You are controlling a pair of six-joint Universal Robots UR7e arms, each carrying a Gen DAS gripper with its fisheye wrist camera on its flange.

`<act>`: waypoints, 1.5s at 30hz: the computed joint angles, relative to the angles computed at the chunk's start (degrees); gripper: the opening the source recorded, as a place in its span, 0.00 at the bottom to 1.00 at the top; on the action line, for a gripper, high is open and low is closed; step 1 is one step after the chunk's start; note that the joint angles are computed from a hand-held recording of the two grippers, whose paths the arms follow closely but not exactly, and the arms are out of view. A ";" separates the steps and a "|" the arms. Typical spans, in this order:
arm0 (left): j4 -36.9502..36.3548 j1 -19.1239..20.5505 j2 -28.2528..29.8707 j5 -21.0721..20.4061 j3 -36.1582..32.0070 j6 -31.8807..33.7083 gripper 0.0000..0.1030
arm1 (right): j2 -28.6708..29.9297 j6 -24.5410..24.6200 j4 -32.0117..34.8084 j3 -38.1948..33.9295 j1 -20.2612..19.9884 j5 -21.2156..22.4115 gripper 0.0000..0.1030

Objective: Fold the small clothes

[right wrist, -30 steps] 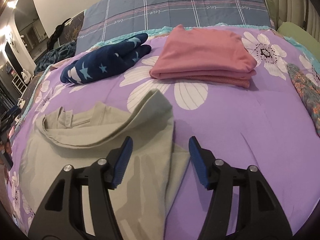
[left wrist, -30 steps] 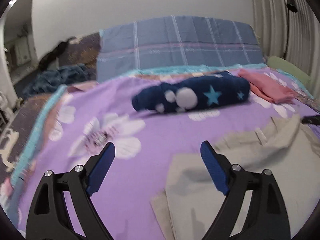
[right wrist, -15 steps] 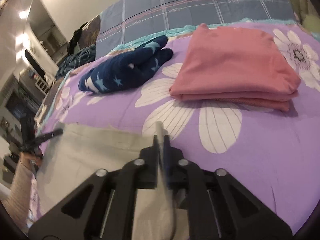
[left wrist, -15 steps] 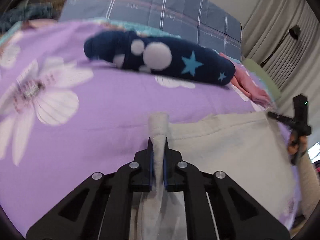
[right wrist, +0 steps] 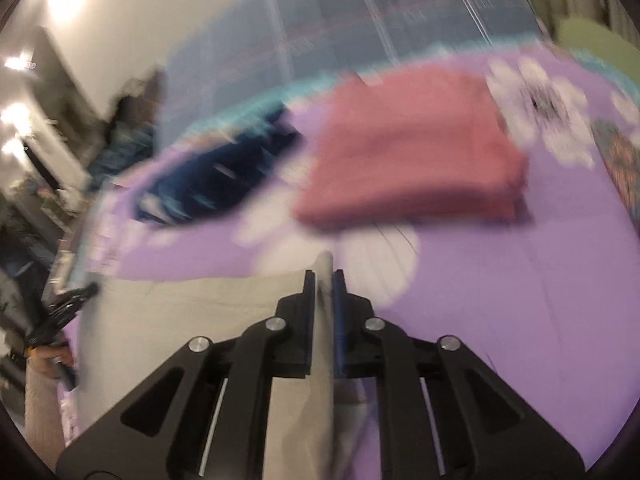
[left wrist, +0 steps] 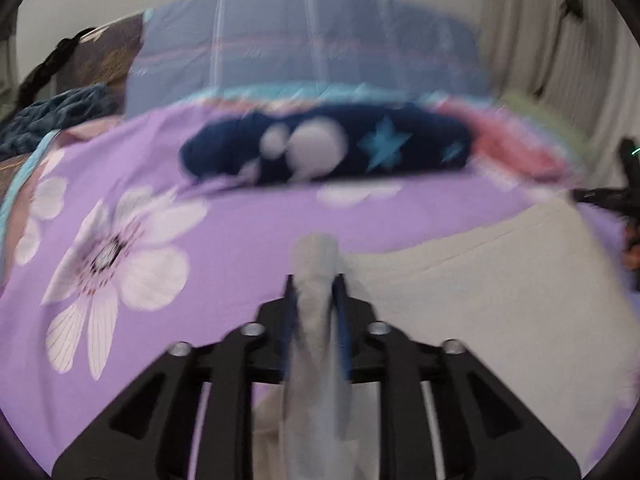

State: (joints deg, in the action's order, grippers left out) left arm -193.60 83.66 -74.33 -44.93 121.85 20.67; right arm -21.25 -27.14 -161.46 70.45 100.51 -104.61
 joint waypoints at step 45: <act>13.37 -38.59 6.72 5.46 24.75 -27.54 0.63 | -32.81 -9.47 1.63 44.15 -14.73 20.37 0.06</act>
